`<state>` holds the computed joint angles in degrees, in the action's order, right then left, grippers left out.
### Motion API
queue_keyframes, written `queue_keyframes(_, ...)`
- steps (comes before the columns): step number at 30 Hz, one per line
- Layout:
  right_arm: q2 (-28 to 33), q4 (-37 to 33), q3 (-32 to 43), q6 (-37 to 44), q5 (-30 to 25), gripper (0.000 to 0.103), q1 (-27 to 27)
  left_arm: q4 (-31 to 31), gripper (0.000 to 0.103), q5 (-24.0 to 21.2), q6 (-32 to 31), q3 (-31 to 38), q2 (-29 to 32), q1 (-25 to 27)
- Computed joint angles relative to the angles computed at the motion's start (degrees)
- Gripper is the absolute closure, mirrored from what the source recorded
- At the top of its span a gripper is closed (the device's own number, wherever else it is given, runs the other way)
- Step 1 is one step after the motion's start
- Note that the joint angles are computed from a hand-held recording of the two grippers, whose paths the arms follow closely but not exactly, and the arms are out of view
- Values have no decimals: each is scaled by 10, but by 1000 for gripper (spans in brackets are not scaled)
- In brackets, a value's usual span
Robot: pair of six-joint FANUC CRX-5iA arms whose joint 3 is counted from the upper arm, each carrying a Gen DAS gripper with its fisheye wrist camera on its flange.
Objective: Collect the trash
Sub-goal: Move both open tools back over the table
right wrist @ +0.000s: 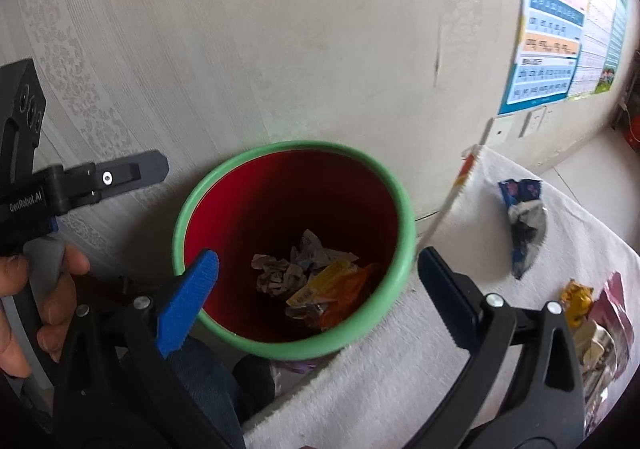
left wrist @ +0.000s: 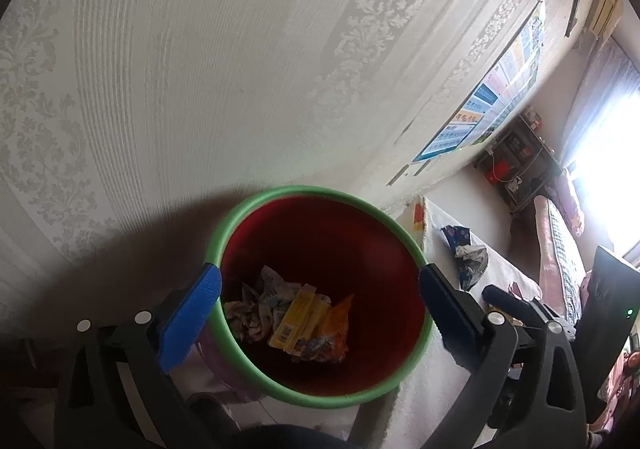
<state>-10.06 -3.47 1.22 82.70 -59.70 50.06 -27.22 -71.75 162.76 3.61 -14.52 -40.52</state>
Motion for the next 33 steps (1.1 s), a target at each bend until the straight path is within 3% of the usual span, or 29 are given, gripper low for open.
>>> queue_keyframes(14,-102,18,-56,-2,-29,5,-70,1,8,-6,2,98,100,-73)
queue_keyframes(25,-146,3,-73,20,-51,5,-219,53,8,0,-96,205,200,-93)
queue_keyframes(33,-123,-32,-49,69,-60,5,-350,99,8,-6,-166,263,261,-87)
